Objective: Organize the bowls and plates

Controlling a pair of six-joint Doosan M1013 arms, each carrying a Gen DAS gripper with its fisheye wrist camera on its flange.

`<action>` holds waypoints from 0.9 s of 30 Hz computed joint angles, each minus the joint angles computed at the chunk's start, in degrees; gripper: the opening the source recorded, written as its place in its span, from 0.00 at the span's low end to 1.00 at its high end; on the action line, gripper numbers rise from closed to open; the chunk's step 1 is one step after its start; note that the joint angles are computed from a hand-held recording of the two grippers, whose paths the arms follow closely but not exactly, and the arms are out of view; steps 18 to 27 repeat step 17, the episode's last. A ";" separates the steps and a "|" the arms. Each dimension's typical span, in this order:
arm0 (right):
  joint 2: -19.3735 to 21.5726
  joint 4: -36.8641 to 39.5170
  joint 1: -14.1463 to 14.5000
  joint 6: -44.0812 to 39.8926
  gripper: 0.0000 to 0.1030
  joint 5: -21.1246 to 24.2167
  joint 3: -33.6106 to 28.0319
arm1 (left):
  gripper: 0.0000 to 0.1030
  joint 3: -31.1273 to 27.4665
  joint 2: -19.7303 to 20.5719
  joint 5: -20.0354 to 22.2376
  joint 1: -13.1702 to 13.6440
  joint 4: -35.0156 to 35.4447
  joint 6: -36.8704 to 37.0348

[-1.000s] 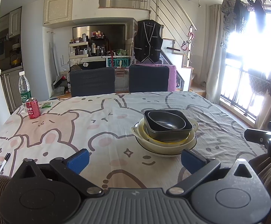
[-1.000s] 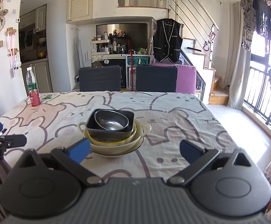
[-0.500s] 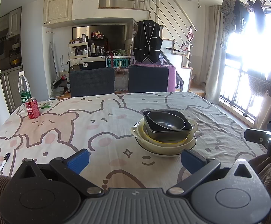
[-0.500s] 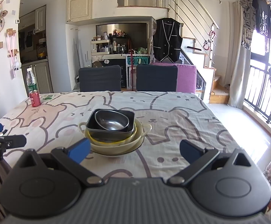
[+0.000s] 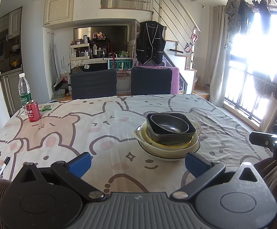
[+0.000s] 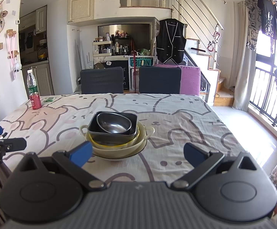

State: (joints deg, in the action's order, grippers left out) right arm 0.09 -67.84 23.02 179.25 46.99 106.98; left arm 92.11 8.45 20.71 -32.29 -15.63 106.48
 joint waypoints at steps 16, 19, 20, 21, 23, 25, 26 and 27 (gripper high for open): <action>0.04 -0.03 0.10 0.21 1.00 0.07 -0.05 | 1.00 0.01 0.04 -0.19 -0.55 2.28 -1.81; 0.06 -0.01 0.10 0.29 1.00 0.03 -0.07 | 1.00 0.02 0.03 -0.16 -0.54 2.26 -1.81; 0.06 -0.01 0.10 0.29 1.00 0.03 -0.07 | 1.00 0.02 0.03 -0.16 -0.54 2.26 -1.81; 0.06 -0.01 0.10 0.29 1.00 0.03 -0.07 | 1.00 0.02 0.03 -0.16 -0.54 2.26 -1.81; 0.06 -0.01 0.10 0.29 1.00 0.03 -0.07 | 1.00 0.02 0.03 -0.16 -0.54 2.26 -1.81; 0.06 -0.01 0.10 0.29 1.00 0.03 -0.07 | 1.00 0.02 0.03 -0.16 -0.54 2.26 -1.81; 0.06 -0.01 0.10 0.29 1.00 0.03 -0.07 | 1.00 0.02 0.03 -0.16 -0.54 2.26 -1.81; 0.06 -0.01 0.10 0.29 1.00 0.03 -0.07 | 1.00 0.02 0.03 -0.16 -0.54 2.26 -1.81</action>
